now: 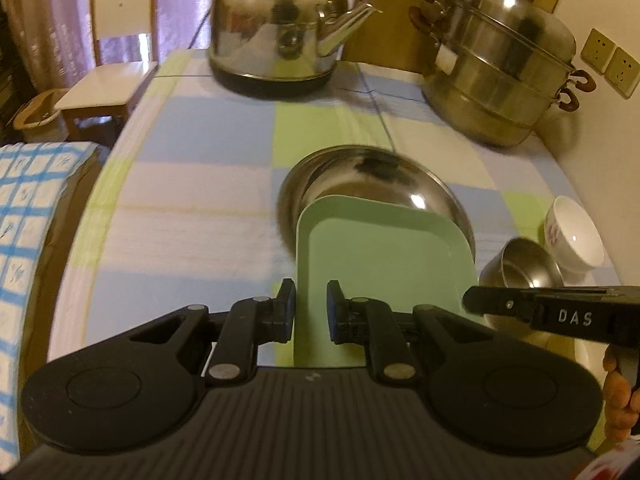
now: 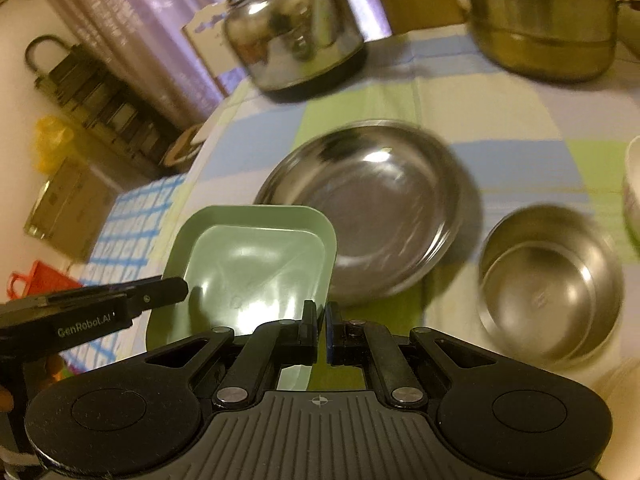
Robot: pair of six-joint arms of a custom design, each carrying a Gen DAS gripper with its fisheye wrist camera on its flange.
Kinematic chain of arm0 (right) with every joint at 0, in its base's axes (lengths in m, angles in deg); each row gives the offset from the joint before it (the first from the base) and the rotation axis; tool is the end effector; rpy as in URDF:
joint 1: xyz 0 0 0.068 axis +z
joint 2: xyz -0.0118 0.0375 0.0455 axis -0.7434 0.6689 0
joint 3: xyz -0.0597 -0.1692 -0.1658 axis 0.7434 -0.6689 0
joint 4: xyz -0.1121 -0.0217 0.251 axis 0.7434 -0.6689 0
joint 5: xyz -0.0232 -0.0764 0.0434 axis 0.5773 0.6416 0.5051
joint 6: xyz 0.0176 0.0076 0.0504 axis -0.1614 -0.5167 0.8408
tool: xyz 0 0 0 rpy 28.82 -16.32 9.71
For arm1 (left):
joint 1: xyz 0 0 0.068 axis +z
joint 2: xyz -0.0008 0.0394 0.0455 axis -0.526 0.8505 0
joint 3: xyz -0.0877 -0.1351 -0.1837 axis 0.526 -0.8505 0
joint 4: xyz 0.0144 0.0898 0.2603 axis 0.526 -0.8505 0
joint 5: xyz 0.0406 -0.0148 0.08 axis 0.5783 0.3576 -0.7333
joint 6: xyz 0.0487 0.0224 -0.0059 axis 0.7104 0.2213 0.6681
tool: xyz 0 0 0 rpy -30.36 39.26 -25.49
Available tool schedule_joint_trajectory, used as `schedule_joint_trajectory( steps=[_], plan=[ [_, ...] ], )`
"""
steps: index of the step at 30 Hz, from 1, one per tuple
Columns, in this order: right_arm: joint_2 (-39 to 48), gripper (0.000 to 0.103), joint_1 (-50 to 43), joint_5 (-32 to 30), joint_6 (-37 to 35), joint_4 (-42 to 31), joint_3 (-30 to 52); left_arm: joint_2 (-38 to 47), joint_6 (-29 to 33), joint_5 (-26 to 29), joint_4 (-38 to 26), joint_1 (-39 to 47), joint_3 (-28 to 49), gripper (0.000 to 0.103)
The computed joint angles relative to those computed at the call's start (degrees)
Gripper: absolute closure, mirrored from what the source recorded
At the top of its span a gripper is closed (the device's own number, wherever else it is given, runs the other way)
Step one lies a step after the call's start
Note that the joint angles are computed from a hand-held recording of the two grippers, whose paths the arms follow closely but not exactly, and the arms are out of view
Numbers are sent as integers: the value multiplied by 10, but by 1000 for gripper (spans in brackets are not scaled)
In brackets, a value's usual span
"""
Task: Organize plates and bowls
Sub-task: 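Lift the green plate with the left tool and lower it into the steel plate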
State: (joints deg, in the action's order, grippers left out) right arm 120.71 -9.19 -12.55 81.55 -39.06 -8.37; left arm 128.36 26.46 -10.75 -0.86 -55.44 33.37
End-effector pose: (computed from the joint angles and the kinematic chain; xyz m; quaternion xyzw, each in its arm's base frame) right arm 0.2245 0.1804 0.1720 0.0429 0.9320 0.2349 0.2728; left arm 0.2623 -0.1151 0.1722 0.0715 0.9457 -0.1047 0.2994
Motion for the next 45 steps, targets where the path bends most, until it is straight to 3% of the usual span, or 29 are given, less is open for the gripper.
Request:
schedule_joint_trajectory(
  steps=[10, 22, 33, 38, 45],
  plan=[
    [93, 99, -77, 6, -40, 16, 62, 189, 12, 21, 65, 1, 120, 89],
    [205, 99, -120, -10, -64, 30, 118, 301, 28, 30, 62, 10, 204, 89],
    [234, 99, -125, -10, -66, 36, 132, 342, 30, 29, 56, 11, 236, 86],
    [230, 99, -129, -8, -58, 44, 127, 332, 32, 19, 58, 7, 229, 70],
    [187, 98, -130, -8, -56, 52, 101, 283, 37, 20, 55, 4, 199, 65]
  ],
)
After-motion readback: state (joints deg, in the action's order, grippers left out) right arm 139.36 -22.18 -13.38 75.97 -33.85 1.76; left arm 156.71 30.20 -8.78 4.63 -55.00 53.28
